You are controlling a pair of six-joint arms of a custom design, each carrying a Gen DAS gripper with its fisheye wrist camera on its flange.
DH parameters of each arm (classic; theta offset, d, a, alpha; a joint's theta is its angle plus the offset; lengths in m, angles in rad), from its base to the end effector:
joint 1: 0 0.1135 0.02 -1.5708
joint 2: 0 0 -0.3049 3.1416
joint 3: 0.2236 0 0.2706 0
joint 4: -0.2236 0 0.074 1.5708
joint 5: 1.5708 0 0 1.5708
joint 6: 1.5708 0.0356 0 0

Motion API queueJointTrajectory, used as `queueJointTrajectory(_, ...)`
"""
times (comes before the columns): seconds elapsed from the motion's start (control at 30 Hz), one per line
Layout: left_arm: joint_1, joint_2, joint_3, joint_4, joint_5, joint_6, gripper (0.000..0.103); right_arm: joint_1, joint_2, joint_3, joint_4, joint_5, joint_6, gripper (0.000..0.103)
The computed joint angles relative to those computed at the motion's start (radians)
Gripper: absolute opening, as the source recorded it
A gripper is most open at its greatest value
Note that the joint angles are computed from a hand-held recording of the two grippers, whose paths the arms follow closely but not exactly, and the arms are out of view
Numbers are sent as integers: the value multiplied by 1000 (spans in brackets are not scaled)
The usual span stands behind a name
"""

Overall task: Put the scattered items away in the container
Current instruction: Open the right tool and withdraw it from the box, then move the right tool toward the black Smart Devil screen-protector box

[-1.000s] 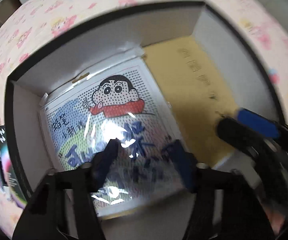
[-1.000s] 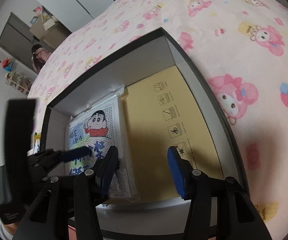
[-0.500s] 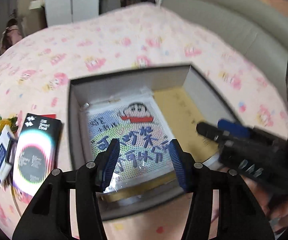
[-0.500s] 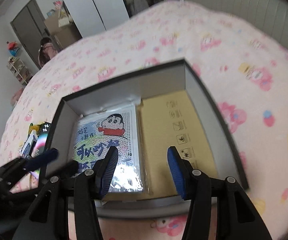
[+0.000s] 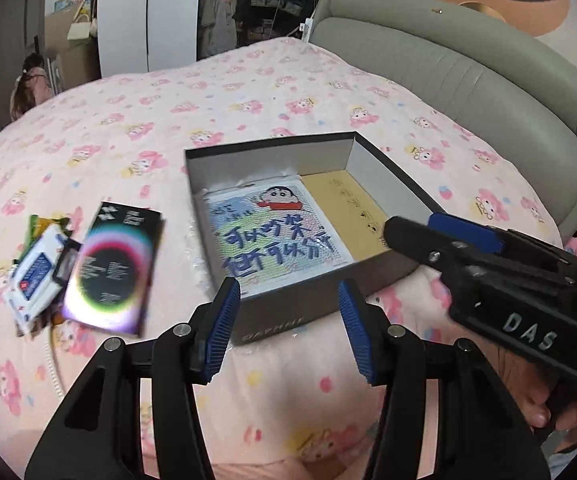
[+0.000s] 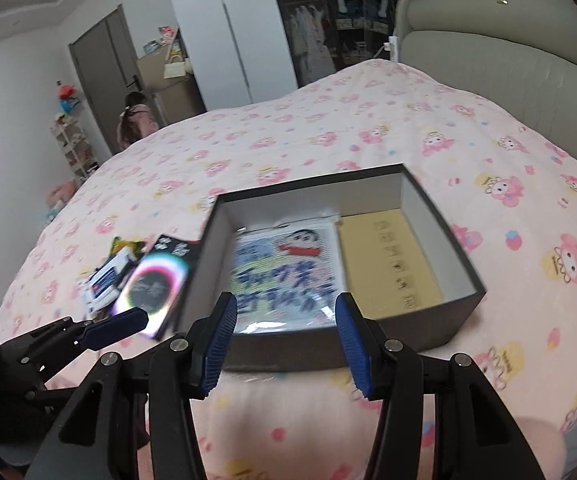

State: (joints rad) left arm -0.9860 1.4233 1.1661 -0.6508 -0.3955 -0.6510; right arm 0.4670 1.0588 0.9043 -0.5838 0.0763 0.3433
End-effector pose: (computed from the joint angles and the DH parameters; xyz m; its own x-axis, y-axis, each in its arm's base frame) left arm 0.1833 -0.2521 0.3218 -0.7331 0.0944 -0.6735 0.2443 0.9608 -0.1313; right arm 0.1991 0.0973 0.3243 -0.7000 0.0229 -0.7137 -0.1730 0.9643 0.2006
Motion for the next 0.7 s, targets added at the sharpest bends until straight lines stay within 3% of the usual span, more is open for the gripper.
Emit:
queueJointTrajectory(0.47, -79, -237, -75, -210, -152, -94, 53, 373, 24, 75, -38, 228, 138, 47)
queueJointTrajectory(0.7, -67, -373, -180, -257, -169, -170, 53, 484, 91, 86, 2, 297, 173, 47)
